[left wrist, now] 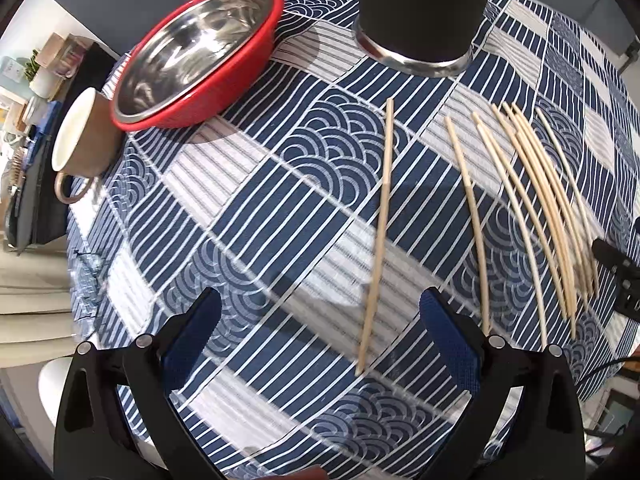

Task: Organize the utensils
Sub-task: 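Lower both tools toward the chopsticks and close each on one chopstick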

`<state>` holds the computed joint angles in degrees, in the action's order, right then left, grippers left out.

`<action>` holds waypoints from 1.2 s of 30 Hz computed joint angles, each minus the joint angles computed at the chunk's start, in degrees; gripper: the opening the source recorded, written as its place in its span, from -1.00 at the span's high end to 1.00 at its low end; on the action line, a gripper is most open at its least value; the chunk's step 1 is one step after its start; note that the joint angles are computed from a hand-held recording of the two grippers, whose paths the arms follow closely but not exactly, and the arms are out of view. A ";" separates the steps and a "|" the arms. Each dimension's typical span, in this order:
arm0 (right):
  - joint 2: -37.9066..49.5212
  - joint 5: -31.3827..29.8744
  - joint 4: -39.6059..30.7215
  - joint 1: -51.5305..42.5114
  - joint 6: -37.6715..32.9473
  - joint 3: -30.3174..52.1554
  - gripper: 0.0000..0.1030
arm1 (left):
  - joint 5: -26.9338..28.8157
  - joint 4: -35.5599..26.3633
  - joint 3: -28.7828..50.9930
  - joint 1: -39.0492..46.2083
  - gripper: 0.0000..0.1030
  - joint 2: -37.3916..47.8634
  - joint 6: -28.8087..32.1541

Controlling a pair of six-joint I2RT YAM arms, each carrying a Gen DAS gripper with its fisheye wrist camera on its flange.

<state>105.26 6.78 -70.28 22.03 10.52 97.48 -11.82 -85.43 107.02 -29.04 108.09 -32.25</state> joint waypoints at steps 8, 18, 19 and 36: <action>4.23 -0.20 0.54 -1.57 -2.47 2.73 -0.85 | 0.53 3.32 0.57 1.80 -0.89 3.34 1.79; 5.85 -4.28 4.82 -6.37 -5.52 1.12 -0.85 | 2.82 9.63 -3.96 5.62 -0.91 3.98 3.79; 5.59 -5.57 5.67 -7.29 -5.67 0.38 -0.85 | 3.76 10.45 -4.67 6.38 -0.91 3.73 3.95; -3.09 -7.00 14.23 -7.62 -4.96 -12.53 -0.87 | 5.46 24.39 -22.80 8.01 -0.92 -6.84 4.68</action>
